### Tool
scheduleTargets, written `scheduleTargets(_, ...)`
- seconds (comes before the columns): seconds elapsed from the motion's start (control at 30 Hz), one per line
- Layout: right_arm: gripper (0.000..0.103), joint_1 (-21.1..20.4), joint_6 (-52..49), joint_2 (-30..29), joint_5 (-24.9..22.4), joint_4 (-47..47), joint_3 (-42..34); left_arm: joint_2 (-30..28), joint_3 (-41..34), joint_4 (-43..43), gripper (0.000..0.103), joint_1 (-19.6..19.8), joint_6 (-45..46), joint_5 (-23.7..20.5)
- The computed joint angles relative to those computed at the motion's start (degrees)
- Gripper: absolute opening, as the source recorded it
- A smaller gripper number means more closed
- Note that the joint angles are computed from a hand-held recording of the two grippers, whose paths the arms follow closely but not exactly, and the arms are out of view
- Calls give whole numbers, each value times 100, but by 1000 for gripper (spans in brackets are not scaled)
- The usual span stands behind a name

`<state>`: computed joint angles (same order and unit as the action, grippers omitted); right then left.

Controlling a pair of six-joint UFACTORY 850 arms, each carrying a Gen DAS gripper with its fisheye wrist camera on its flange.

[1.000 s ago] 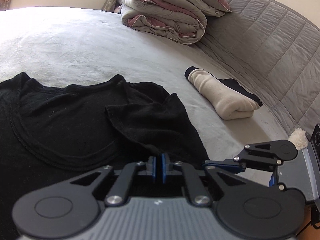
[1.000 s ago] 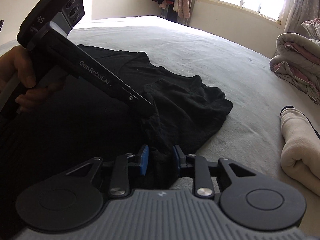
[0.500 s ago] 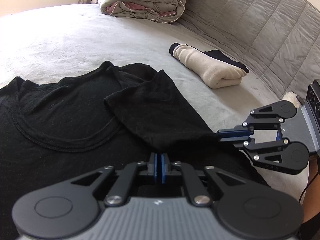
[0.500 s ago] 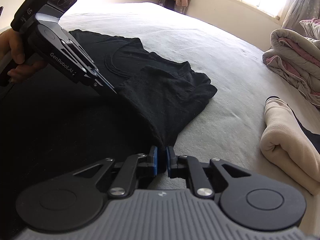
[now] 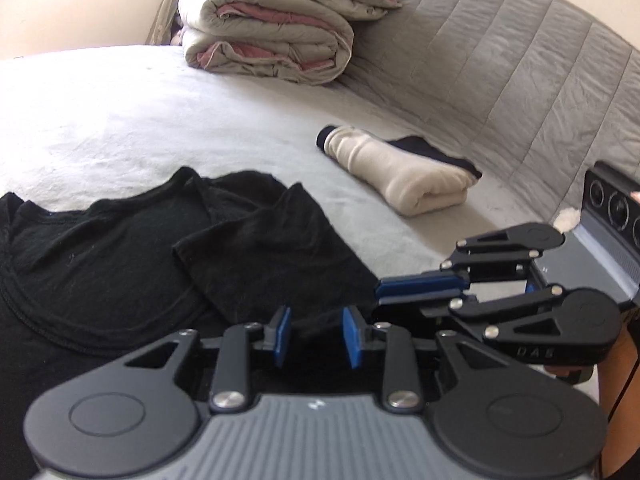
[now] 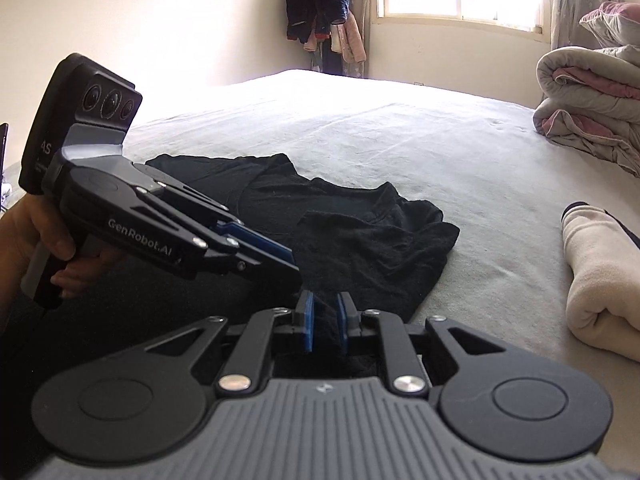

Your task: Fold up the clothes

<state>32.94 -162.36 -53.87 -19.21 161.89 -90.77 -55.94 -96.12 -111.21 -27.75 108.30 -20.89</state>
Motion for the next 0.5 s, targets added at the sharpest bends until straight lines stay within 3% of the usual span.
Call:
scheduleTargets(0.1, 18, 23, -108, -94, 466, -37, -145, 89, 114, 353, 26, 24, 7, 0)
scheduleTargets(0.3, 20, -22, 46, 5, 237, -5, 13, 167, 230, 504, 28, 87, -83, -47)
scheduleTargets(0.33, 23, -18, -61, 4, 209, 139, 7, 185, 231, 449, 31, 72, -67, 20)
scheduleTargets(0.43, 48, 8, -303, 33, 85, 517, 30, 237, 185, 349, 46, 36, -249, 300)
scheduleTargets(0.5, 48, 40, -499, 67, -20, 651, 67, 277, 132, 456, 47, 27, -616, 505)
